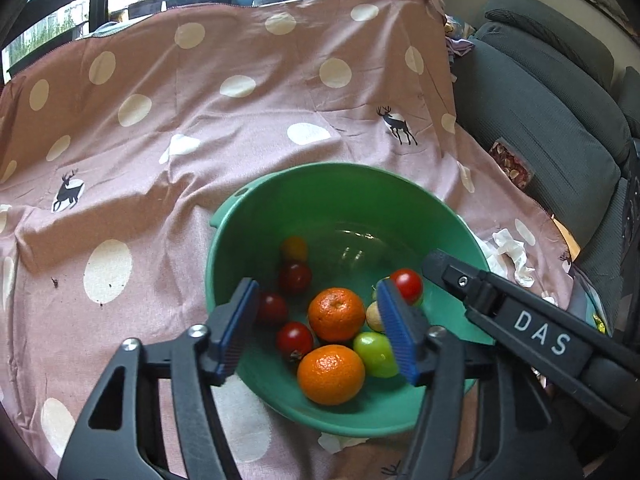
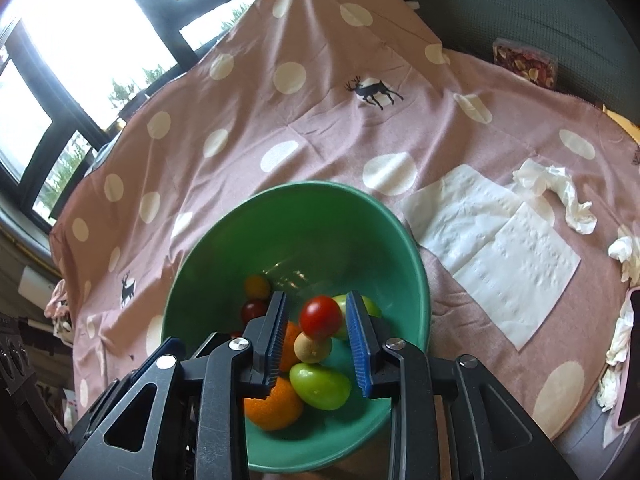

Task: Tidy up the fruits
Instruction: 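Lower the cherry tomato into the bowl and open the right gripper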

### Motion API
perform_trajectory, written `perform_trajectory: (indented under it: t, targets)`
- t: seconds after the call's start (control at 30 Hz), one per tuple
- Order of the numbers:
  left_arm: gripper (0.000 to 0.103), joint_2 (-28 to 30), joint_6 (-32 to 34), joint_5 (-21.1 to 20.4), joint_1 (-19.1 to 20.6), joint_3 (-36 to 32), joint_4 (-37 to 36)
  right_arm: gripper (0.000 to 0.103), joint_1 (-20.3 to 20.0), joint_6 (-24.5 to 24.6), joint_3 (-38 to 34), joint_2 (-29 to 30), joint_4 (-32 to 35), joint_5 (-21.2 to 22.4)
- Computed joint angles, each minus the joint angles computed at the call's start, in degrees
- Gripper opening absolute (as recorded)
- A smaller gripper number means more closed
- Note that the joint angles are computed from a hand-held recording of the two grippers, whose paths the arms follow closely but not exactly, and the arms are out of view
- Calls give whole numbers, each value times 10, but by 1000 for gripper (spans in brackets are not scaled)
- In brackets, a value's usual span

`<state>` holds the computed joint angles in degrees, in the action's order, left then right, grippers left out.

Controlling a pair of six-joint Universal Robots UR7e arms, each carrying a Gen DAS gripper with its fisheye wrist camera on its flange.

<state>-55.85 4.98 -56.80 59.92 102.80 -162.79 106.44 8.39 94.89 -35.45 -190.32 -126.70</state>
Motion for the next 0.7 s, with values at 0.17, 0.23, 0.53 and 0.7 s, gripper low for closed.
perform_trajectory:
  t: [0.17, 0.23, 0.53, 0.7]
  targets:
    - [78, -12, 3, 22, -10, 12, -16, 50, 3, -22, 10, -4, -35, 17]
    - [82, -17, 1, 29, -12, 15, -17, 50, 5, -31, 13, -4, -46, 17]
    - [85, -33, 5, 12, -12, 27, -34, 54, 6, -41, 19, -7, -70, 14]
    - [85, -32, 0, 15, -12, 25, -28, 54, 4, -44, 19, -8, -69, 18]
